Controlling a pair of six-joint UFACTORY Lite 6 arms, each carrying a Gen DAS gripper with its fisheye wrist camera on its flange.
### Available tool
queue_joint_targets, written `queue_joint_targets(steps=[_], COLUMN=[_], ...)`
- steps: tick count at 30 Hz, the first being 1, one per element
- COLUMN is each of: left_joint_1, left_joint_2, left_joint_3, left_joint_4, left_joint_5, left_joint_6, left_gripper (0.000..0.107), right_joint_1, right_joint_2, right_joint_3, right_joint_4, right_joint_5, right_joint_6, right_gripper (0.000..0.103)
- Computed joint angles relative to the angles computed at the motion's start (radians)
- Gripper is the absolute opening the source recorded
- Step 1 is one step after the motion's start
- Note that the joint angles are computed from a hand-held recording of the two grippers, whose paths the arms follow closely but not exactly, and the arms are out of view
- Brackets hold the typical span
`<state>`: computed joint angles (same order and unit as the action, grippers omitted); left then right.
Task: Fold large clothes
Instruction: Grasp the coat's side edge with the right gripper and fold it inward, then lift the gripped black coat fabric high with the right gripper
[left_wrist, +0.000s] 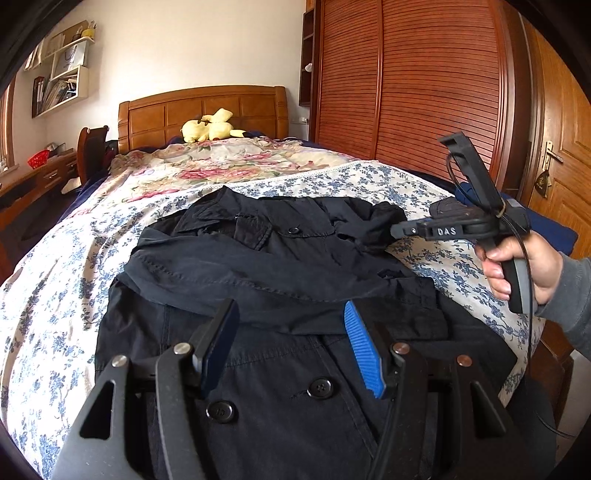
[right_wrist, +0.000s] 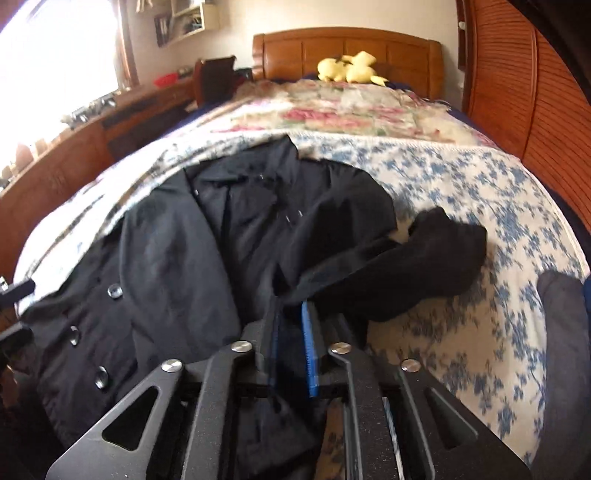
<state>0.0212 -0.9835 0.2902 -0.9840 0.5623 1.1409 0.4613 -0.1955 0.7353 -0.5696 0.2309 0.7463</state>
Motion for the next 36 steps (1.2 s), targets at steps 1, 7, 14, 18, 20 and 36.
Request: queue_joint_targets(steps=[1,7,14,18,20,36], left_joint_1=[0.029,0.212,0.400,0.445,0.439,0.351], left_joint_2=[-0.016,-0.062,-0.061,-0.055,-0.049,-0.090], left_joint_3=[-0.004,-0.008,0.004,0.006,0.004,-0.013], left_joint_4=[-0.003,-0.048,-0.099,-0.103,-0.095,-0.046], left_joint_5=[0.030,0.200,0.352,0.384,0.374,0.344], left_joint_6=[0.013,0.116,0.221,0.247,0.244,0.185], left_gripper=[0.059,0.059,0.059,0.059,0.059,0.059], right_joint_1=[0.008,0.017,-0.100,-0.190,-0.235,-0.412], right_joint_2=[-0.027,-0.169,-0.103,0.079,0.163,0.725], right_joint_3=[-0.023,-0.070,0.051,0.190,0.250,0.608], right_joint_4=[-0.030,-0.166,-0.131,-0.149,-0.156,-0.019], right_joint_5=[0.013,0.114,0.127,0.109,0.094,0.189], right_joint_6=[0.039,0.195,0.114,0.114,0.124,0.040], right_gripper=[0.021,0.050,0.055,0.055,0.055,0.063])
